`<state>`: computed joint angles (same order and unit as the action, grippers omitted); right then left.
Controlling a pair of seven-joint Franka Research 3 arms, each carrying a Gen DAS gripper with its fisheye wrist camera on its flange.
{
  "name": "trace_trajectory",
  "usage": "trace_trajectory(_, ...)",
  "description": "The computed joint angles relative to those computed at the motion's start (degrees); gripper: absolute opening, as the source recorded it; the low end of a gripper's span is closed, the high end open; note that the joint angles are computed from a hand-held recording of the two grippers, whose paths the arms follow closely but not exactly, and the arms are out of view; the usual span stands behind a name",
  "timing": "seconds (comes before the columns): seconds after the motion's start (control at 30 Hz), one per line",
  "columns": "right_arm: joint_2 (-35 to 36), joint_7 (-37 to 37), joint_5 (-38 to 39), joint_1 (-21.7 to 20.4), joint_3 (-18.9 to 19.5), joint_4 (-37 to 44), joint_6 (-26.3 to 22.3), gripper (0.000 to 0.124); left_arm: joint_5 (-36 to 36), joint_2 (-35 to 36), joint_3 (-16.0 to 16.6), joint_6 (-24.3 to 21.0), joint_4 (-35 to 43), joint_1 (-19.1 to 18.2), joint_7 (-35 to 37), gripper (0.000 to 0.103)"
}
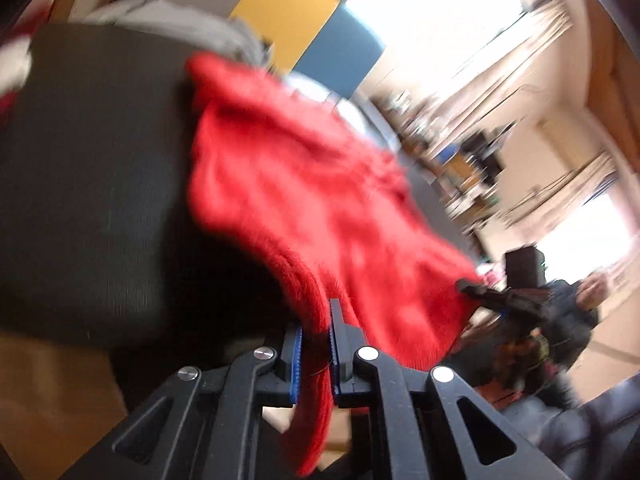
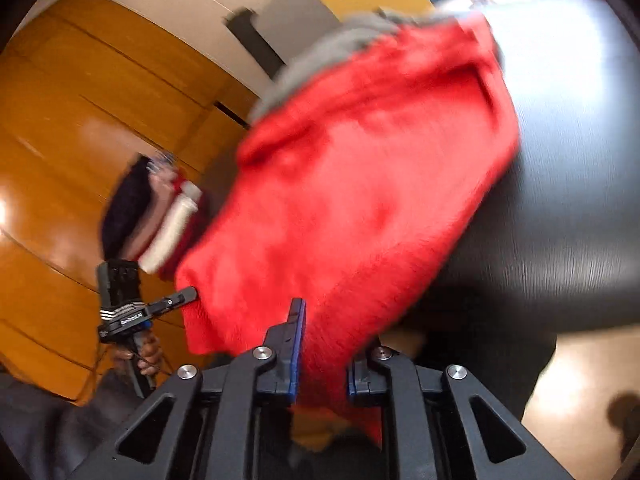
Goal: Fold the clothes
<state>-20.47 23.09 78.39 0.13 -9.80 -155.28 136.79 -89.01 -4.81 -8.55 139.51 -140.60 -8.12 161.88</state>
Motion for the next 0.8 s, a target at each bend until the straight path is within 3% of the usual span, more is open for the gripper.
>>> trace_trajectory(0.13, 1.2, -2.3, 3.8, -0.8, -2.2, 4.3, -4.3, 0.017, -6.2, 1.4, 1.6, -6.1, 5.8, 1.7, 3.5, 0.009)
trace_trajectory(0.23, 5.2, -3.4, 7.5, -1.6, -2.7, 9.3, -6.7, 0.017, -8.0, 6.3, 1.0, -6.6, 13.1, 2.4, 2.9, 0.009)
trace_trajectory(0.3, 8.2, -2.9, 8.8, -2.6, -2.6, 12.6, -8.2, 0.017, -6.8, 11.4, 0.0, -4.3, 19.3, 2.4, -0.1, 0.009)
trace_trajectory(0.4, 17.5, -1.0, 10.7, -4.0, -1.5, 21.6, -7.6, 0.017, -1.0, 23.0, -1.9, 3.2, 32.5, 1.5, -9.8, 0.009)
trace_trajectory(0.47, 26.1, 2.6, 11.1, -5.4, -0.2, 29.7, -6.4, 0.017, 6.5, 30.7, -2.0, 7.6, 40.5, 0.2, -19.0, 0.009)
trace_trajectory(0.57, 36.1, 10.9, 6.1, -7.0, 1.5, 38.7, -4.2, 0.019, 22.3, 41.8, 0.1, 8.2, 51.1, -2.5, -37.4, 0.008)
trace_trajectory(0.6, 39.3, 14.5, 3.5, -7.5, 1.9, 41.4, -4.1, 0.019, 23.7, 43.0, -1.2, 7.6, 51.9, -1.3, -38.2, 0.008)
trace_trajectory(0.63, 41.2, 15.3, 2.6, -9.3, 3.8, 42.5, -4.3, 0.010, 21.8, 42.2, -1.2, 7.8, 50.6, -1.2, -35.7, 0.008)
trace_trajectory(0.8, 36.3, 7.7, 5.1, -12.6, 5.8, 35.2, -6.7, 0.010, 23.6, 35.5, -5.1, 11.2, 40.5, 2.1, -29.9, 0.009)
